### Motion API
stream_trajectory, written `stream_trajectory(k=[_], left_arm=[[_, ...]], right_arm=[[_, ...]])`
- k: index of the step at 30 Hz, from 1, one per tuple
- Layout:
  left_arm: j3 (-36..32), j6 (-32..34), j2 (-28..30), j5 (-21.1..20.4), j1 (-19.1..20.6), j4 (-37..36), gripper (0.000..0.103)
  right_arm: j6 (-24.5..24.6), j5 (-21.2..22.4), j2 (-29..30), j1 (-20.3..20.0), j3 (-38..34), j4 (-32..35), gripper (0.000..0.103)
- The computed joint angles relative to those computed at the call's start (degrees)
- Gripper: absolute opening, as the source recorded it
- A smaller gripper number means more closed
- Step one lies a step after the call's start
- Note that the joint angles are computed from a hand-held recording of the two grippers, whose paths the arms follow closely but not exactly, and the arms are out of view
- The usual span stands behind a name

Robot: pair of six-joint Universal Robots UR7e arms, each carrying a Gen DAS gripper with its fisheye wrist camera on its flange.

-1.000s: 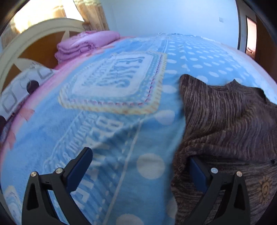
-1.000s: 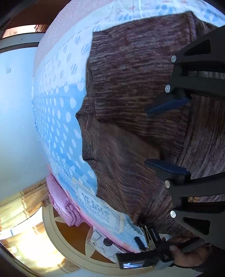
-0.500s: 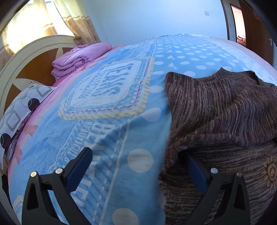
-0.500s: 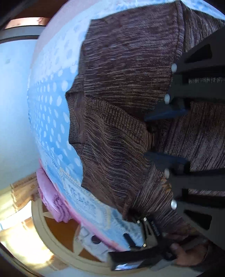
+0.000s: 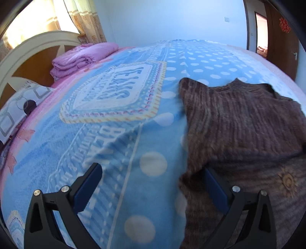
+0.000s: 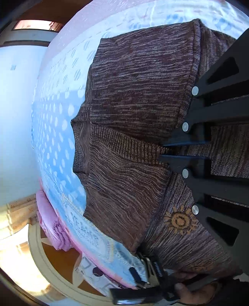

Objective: Fold small clothes

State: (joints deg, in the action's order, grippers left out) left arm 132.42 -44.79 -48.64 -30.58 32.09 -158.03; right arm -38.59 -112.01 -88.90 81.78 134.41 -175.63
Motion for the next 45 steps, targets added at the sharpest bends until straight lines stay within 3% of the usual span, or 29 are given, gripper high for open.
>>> stream_trajectory(k=[3, 4, 7, 10, 15, 16, 18, 23, 30, 39, 45], left_arm=[[3.76, -0.59, -2.47, 0.13, -2.3, -3.64, 0.103], [4.41, -1.3, -3.21, 0.71, -3.01, -4.08, 0.103], [3.56, -0.36, -3.18, 1.76, -3.39, -6.49, 0.103], [0.37, 5.61, -0.25, 0.69, -2.19, -11.36, 0.103], [-6.6, 4.05, 4.39, -0.13, 1.41, 2.66, 0.103], [-6.79, 4.44, 4.87, -1.22, 2.2, 3.07, 0.103], [-5.06, 5.67, 3.94, -2.35, 2.12, -1.11, 0.103], [-4.06, 6.17, 3.2, -4.57, 2.77, -2.53, 0.103], [-4.03, 3.8, 4.37, -1.04, 0.45, 1.28, 0.103], [-3.34, 5.15, 4.04, -1.68, 0.62, -1.05, 0.103], [-2.91, 6.54, 3.58, -2.89, 0.32, -2.06, 0.103]], right_arm=[[-2.42, -0.62, -0.92, 1.6, 1.94, -5.38, 0.04], [-2.8, 0.2, -1.37, 1.95, 2.35, -5.91, 0.043], [-2.59, 3.65, -1.7, 3.14, 2.14, -2.92, 0.043], [-2.95, 5.5, 0.35, 3.61, 0.85, 0.27, 0.043], [-1.55, 1.72, 4.21, 1.86, -0.23, -2.0, 0.043], [-2.44, 2.89, 3.66, 0.69, 0.28, -2.31, 0.042], [-4.23, 4.54, 2.46, -0.63, 1.33, -3.17, 0.042], [-6.12, 4.55, 2.56, -1.44, 2.76, -6.49, 0.043], [-7.36, 3.15, 3.76, -1.14, 3.59, -10.63, 0.043], [-5.11, 4.69, 0.69, -2.31, 4.77, -8.59, 0.044], [-3.06, 8.97, -2.27, -4.52, 5.04, -5.01, 0.044]])
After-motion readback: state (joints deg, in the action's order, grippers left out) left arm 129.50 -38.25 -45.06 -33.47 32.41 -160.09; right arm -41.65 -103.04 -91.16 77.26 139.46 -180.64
